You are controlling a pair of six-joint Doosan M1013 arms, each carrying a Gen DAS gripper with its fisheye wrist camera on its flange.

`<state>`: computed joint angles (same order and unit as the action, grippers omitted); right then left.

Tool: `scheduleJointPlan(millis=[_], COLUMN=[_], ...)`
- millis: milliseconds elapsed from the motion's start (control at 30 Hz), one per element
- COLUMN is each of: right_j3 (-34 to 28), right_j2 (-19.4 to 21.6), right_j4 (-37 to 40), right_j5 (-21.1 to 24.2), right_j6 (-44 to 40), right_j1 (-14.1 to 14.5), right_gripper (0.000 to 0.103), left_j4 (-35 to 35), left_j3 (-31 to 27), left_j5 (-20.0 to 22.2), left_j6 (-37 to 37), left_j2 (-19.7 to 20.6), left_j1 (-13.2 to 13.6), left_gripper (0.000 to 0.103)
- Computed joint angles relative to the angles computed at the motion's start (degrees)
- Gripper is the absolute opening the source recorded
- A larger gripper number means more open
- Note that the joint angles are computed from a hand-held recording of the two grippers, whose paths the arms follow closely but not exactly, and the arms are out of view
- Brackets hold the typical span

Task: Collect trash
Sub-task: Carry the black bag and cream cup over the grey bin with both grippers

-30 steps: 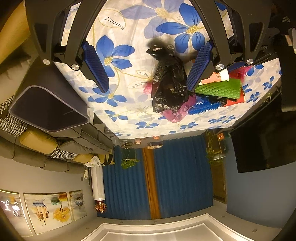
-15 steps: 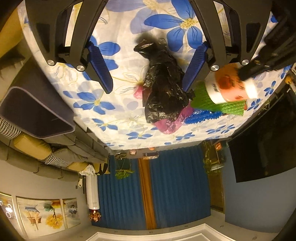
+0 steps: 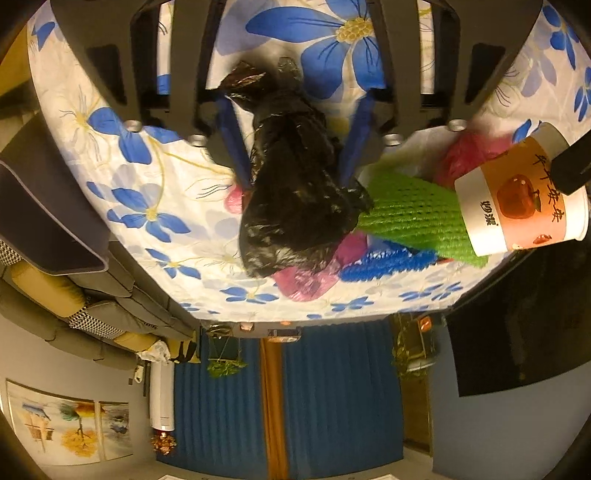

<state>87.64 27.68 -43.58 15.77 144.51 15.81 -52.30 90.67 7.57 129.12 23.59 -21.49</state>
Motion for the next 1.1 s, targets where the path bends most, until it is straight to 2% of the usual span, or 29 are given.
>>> scheduleJointPlan(millis=[133,267,400,600,667,767,933,1100], right_j3=[0.40,1.52,3.54,6.53,7.37,8.54,10.24,11.44], right_j2=[-0.21,-1.07,-2.79,-5.51,-6.29,-7.34,-8.93,-10.09], right_j4=[0.74,-0.78,-10.34,-23.75,-29.13,-38.94,-53.50,-62.03], right_j5=[-0.86,-2.37,-4.14,-6.36,-6.76,-6.96,-6.95,-6.29], right_j6=[-0.92,1.20,10.92,24.96,30.64,40.65,55.52,64.29], right_j1=[-0.16,-0.32,-0.40,-0.90,-1.11,-1.41,-1.98,-2.72], right_gripper=[0.023,0.017,0.016,0.015,0.015,0.016,0.016,0.015], left_j4=[-2.63,-4.70,-7.32,-20.25,-22.48,-23.84,-22.28,-22.40], left_j3=[0.16,0.56,0.87,1.81,1.94,1.96,1.45,0.28], left_j5=[0.40,0.44,0.59,1.39,1.36,1.15,0.64,0.77], left_j6=[2.78,5.04,8.00,21.98,24.65,26.80,26.21,26.93], left_j2=[-0.03,-0.34,-0.61,-1.42,-1.61,-1.75,-1.70,-1.31], left_j1=[0.15,0.05,-0.05,-0.45,-0.71,-1.18,-2.00,-2.80], left_gripper=[0.002,0.002,0.002,0.002,0.002,0.002,0.002,0.002])
